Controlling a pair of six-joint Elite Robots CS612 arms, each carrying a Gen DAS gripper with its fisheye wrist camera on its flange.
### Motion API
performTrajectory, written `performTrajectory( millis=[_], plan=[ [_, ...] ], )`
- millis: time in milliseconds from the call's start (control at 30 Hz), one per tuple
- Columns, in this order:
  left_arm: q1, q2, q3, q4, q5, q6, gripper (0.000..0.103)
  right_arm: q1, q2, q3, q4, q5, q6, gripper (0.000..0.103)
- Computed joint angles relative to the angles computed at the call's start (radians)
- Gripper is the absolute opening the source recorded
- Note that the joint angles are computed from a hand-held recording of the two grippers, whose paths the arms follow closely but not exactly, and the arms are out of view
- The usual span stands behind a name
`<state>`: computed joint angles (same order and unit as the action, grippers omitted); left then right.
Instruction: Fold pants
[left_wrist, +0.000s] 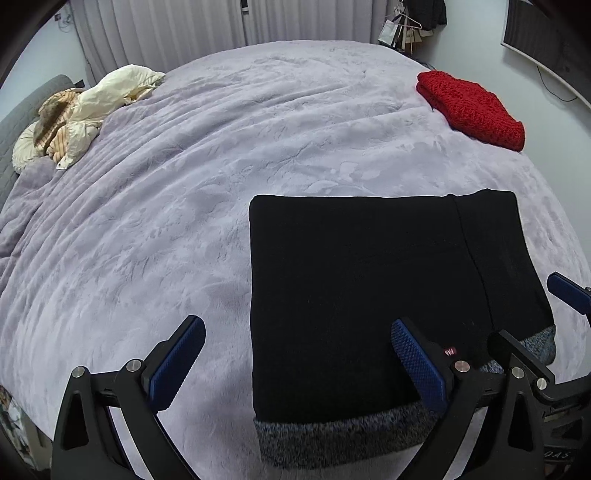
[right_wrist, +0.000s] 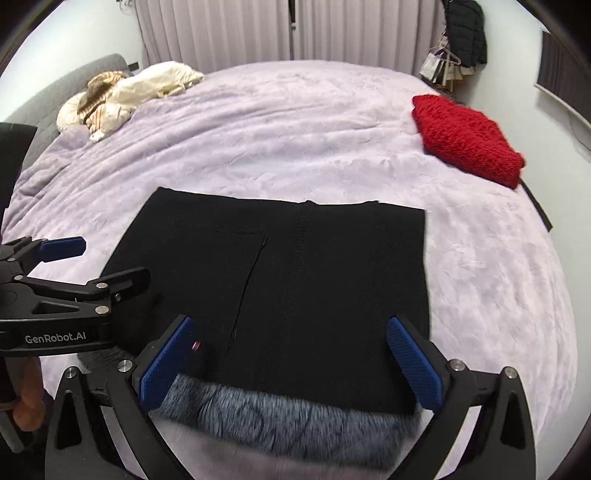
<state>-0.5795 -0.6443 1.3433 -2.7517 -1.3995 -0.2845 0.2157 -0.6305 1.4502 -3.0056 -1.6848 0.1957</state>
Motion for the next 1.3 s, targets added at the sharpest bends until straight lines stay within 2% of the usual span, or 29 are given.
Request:
performTrajectory(
  millis=[133, 200, 367, 500, 567, 667, 867, 1300],
  plan=[
    [-0.001, -0.033, 0.06, -0.026, -0.031, -0.043, 0.102, 0.023, -0.027, 0.043, -0.01, -0.088, 0.041, 0.103],
    [-0.002, -0.043, 0.083, -0.046, -0.042, -0.054, 0.102, 0.031, -0.035, 0.056, 0.003, -0.11, 0.059, 0.103],
    [-0.015, -0.053, 0.111, -0.032, -0.005, -0.042, 0.102, 0.036, -0.042, 0.076, 0.021, -0.11, 0.079, 0.103],
    [-0.013, -0.048, 0.121, -0.043, -0.011, -0.102, 0.102, 0.039, -0.037, 0.076, 0.044, -0.115, 0.088, 0.103],
    [-0.009, -0.047, 0.118, -0.017, -0.035, -0.119, 0.102, 0.039, -0.035, 0.073, 0.059, -0.118, 0.094, 0.103],
    [-0.011, -0.043, 0.112, 0.012, -0.038, -0.113, 0.102, 0.039, -0.032, 0.07, 0.072, -0.119, 0.094, 0.103],
    [-0.018, -0.049, 0.125, -0.009, -0.002, -0.114, 0.102, 0.045, -0.028, 0.059, 0.097, -0.136, 0.095, 0.103],
    [-0.024, -0.056, 0.135, -0.018, -0.004, -0.084, 0.101, 0.049, -0.029, 0.056, 0.124, -0.158, 0.081, 0.103]
  ],
)
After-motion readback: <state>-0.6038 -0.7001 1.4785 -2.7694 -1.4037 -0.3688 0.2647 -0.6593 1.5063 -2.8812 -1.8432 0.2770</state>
